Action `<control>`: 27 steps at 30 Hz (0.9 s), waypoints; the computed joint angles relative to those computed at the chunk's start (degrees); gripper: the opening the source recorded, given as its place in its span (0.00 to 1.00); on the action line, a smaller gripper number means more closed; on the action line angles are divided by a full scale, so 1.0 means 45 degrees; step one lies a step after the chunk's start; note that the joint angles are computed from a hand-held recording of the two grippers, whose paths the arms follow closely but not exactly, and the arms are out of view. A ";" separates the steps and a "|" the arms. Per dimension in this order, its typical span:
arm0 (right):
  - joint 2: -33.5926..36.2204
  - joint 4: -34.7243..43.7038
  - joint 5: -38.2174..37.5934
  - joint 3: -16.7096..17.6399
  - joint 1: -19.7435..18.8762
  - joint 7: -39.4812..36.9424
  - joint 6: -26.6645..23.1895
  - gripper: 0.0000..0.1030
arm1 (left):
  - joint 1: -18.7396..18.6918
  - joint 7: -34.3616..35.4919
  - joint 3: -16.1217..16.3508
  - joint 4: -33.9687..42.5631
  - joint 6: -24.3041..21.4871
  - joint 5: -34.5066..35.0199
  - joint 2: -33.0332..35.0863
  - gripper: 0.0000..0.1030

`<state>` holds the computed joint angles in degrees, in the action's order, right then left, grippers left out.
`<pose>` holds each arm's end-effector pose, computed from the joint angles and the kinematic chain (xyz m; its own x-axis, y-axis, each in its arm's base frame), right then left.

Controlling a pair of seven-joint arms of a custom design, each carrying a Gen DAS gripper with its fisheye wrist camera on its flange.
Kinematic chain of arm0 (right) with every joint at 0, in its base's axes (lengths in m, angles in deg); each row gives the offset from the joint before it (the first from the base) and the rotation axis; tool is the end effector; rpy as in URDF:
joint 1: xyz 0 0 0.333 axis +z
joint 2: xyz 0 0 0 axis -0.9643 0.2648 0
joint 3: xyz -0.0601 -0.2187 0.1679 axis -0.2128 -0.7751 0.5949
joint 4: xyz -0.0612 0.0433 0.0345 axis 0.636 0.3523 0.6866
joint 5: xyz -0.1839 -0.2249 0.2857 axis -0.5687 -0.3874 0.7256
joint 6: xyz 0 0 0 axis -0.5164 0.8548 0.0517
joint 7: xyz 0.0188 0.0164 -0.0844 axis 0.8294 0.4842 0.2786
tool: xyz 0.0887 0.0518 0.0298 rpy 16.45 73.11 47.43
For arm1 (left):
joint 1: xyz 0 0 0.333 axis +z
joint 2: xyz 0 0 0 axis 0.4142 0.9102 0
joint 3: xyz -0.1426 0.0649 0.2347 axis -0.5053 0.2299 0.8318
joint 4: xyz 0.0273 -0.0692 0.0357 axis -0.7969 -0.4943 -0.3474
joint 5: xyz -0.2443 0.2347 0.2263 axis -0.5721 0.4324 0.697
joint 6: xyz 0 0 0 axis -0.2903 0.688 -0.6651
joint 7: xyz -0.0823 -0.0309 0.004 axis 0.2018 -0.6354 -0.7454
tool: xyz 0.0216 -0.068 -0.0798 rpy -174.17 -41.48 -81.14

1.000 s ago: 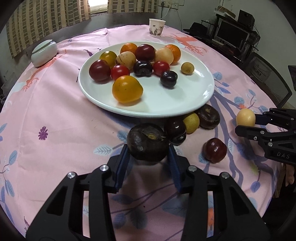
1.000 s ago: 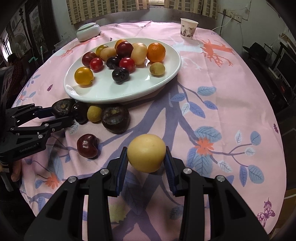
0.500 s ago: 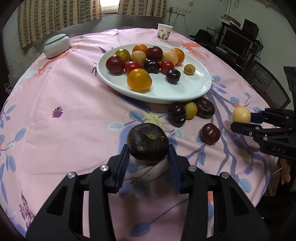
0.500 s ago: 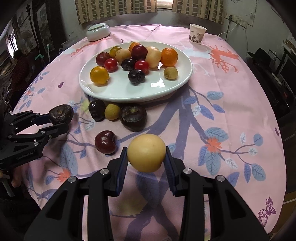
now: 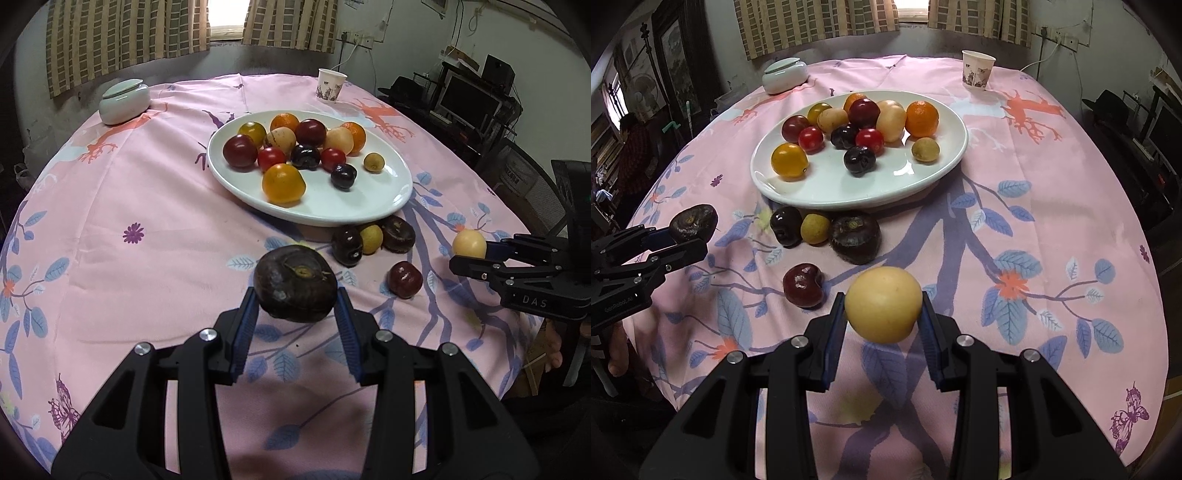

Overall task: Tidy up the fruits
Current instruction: 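Lower the pear and dark plum onto the white plate and open both grippers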

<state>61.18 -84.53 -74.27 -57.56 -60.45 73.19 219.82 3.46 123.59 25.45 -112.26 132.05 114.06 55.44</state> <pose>0.6094 0.1558 0.4068 0.3301 -0.9406 -0.0791 -0.7944 -0.2316 -0.5615 0.5775 -0.3965 0.4108 -0.2197 -0.9680 0.1213 -0.7609 0.0922 -0.6423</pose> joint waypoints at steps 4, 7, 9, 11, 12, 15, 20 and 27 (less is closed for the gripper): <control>0.0150 0.0196 0.0182 0.0027 -0.0045 -0.0237 -0.0220 0.37 | 0.0051 0.0125 -0.0045 0.0165 -0.0086 -0.0144 0.0037 0.41; 0.0327 0.0623 0.0413 0.0079 -0.0108 -0.0695 -0.0445 0.37 | 0.0142 0.0452 -0.0133 0.0402 -0.0083 -0.0346 0.0105 0.41; 0.0525 0.1057 0.0635 0.0116 -0.0160 -0.1079 -0.0552 0.37 | 0.0107 0.0613 -0.0105 0.0728 -0.0215 -0.0352 0.0249 0.41; 0.0988 0.1868 0.0969 0.0155 -0.0255 -0.1451 -0.0950 0.37 | 0.0025 0.0743 -0.0017 0.1311 -0.0464 -0.0286 0.0537 0.41; 0.1285 0.2382 0.1111 0.0168 -0.0299 -0.1606 -0.1253 0.37 | 0.0040 0.0942 -0.0028 0.1699 -0.0576 -0.0345 0.0747 0.41; 0.2465 0.4410 0.1053 0.0107 -0.0307 -0.1840 -0.2255 0.37 | 0.0099 0.1805 -0.0106 0.3246 -0.1057 -0.0726 0.1625 0.42; 0.4680 0.7901 -0.0186 -0.0398 0.0089 -0.0872 -0.3391 0.37 | -0.0275 0.2897 0.0257 0.6672 -0.2456 -0.0966 0.3575 0.42; 0.7420 1.2008 -0.0454 -0.0417 -0.0043 -0.0246 -0.5214 0.37 | -0.0553 0.4049 0.0599 1.0282 -0.4169 -0.1944 0.5872 0.42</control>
<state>94.58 -30.50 -76.31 -59.44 -60.64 72.09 196.36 0.97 141.81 28.14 -65.99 113.29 105.31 81.87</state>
